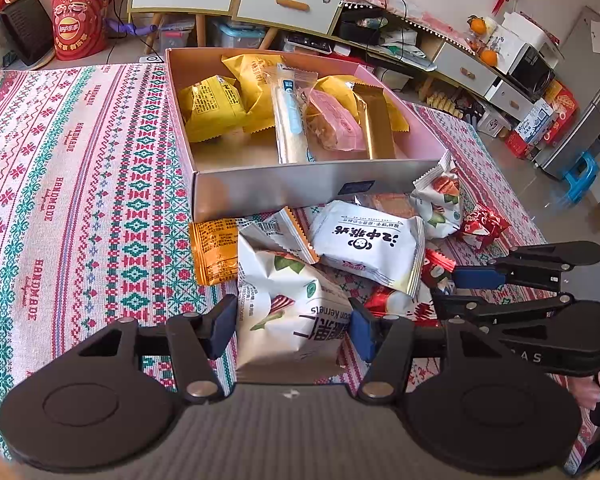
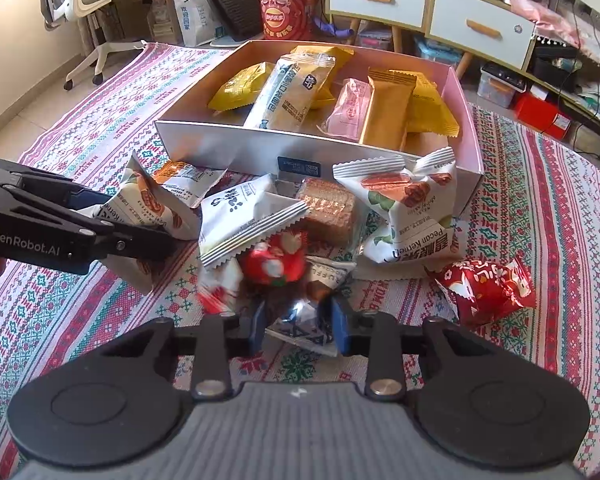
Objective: Organize snacks
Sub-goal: 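Grasp white printed packet with left gripper while right gripper grasps silver candy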
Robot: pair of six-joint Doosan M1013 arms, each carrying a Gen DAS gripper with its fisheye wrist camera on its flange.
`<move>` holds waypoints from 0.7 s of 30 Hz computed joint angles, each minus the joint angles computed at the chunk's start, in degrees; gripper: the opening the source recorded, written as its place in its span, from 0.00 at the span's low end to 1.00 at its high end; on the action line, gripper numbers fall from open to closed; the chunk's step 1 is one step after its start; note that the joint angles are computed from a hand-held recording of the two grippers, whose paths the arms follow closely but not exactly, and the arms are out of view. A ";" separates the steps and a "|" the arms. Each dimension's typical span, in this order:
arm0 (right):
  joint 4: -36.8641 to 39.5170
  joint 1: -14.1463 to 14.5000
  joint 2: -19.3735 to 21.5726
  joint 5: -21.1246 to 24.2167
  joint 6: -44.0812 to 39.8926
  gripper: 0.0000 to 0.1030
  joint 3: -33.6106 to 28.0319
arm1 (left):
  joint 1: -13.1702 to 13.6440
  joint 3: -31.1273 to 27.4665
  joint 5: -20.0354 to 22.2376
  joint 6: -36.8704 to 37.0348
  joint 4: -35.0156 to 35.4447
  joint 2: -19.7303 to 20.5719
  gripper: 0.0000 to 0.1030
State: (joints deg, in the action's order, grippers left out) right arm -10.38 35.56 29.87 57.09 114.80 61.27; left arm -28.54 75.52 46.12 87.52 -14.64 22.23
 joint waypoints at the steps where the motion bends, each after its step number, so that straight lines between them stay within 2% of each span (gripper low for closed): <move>1: -0.02 -0.04 0.04 0.20 0.18 0.26 -0.16 | -0.01 0.02 -0.01 0.07 0.00 -0.04 0.62; 21: 0.07 0.14 0.10 3.33 0.73 0.24 -1.75 | -0.27 -0.51 1.20 0.41 0.93 -1.08 0.62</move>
State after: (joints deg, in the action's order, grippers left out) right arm -10.31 35.70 29.97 60.42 115.53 59.52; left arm -28.81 75.01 47.32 87.93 -13.70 21.15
